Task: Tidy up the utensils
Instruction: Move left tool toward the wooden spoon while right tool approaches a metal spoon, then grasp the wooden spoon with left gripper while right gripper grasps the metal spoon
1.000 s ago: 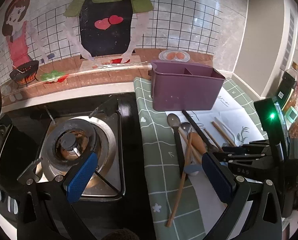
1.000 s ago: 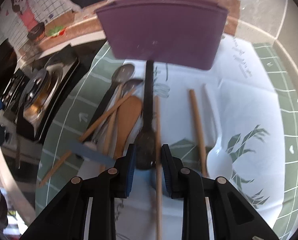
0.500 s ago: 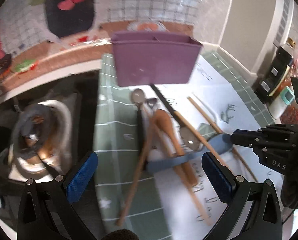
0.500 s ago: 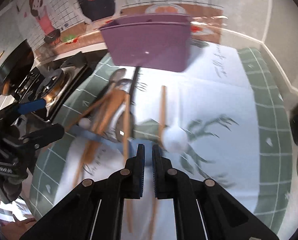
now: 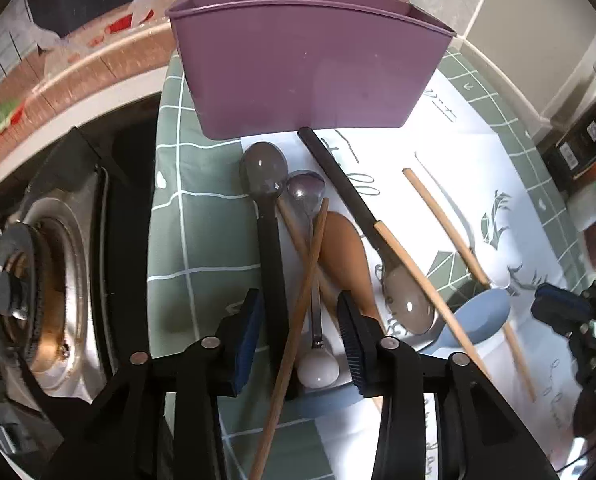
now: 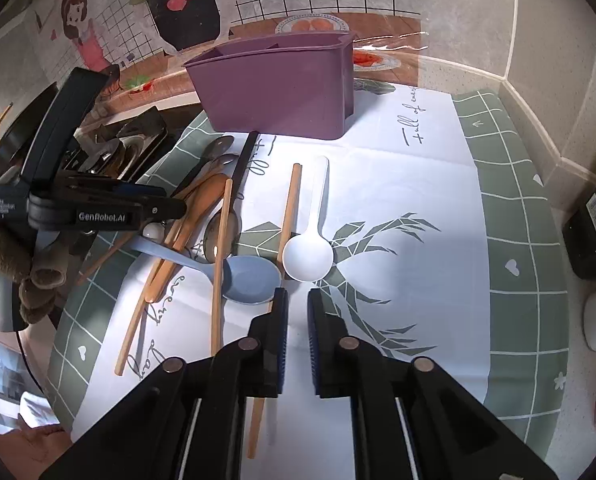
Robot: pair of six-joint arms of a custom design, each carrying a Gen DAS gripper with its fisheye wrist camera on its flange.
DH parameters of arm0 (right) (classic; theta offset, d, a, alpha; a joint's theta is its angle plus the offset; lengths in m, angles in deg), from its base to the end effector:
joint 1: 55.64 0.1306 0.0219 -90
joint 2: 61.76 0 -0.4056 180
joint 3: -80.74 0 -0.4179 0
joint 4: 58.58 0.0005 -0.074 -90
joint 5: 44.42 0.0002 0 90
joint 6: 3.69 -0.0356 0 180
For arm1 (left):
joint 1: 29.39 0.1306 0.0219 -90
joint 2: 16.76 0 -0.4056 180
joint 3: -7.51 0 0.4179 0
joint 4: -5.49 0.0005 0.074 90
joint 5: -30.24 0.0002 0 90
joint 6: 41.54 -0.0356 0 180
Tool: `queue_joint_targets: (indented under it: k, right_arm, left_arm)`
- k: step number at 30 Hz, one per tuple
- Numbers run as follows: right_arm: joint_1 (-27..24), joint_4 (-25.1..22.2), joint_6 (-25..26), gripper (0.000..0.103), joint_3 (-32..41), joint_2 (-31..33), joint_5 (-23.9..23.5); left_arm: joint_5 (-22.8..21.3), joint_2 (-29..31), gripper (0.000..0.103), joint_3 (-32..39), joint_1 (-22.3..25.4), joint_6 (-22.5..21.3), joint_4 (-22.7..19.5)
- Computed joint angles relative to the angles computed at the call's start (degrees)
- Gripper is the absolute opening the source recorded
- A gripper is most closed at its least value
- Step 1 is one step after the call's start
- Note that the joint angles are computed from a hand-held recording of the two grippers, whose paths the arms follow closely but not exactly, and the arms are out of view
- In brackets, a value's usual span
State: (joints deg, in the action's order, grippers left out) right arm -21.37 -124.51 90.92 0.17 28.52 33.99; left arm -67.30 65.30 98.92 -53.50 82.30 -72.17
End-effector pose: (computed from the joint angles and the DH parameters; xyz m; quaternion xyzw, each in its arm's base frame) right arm 0.4061 0.2848 0.5115 -0.3445 0.8894 0.1663 0.2502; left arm 0.3836 -0.1671 0.4986 -0.0954 0.9754 -0.0345 0.1955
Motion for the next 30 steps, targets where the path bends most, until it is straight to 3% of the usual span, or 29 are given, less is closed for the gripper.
queue_joint_targets:
  k: [4,7,9,11,12,18,21,24,30]
  right_arm:
    - [0.68,1.29,1.14,0.036,0.01,0.02,2.06]
    - [1.72,2.44,2.39,0.055,0.1,0.2,3.71]
    - [2.55,3.87,2.94,0.078,-0.04,0.3,5.15]
    - [3.47,5.87,3.07,0.092,-0.43,0.27,6.94]
    - [4.01,6.79,3.11,0.094,-0.47,0.41,7.82]
    - [5.33,2.98,2.12,0.093,3.95,4.49,4.98]
    - [6.29,0.88,1.37,0.069,6.07,6.76,5.24]
    - [6.69,-2.24,-0.24,0.053,8.51,9.51,3.82]
    - [7.83,-2.81,-0.46,0.047,9.48,11.15,5.62]
  left_arm:
    - [2.32,0.15,0.026,-0.15,0.48,0.46,0.87]
    - [2.34,-0.58,0.021,-0.54,0.16,1.56,1.09]
    - [2.43,-1.77,0.013,-1.41,-0.02,2.6,1.63]
    - [2.18,-3.59,0.008,-2.89,-0.56,4.73,2.45]
    - [1.87,-4.15,0.007,-3.29,-0.91,5.47,2.63]
    - [-6.5,-8.76,0.006,-5.67,-5.38,13.15,2.72]
    - [-12.23,-10.36,0.006,-5.46,-8.24,17.11,0.61]
    - [-15.56,-10.89,0.006,-4.81,-10.54,19.64,-1.81]
    - [-18.91,-10.02,0.006,-3.01,-12.8,20.88,-3.97]
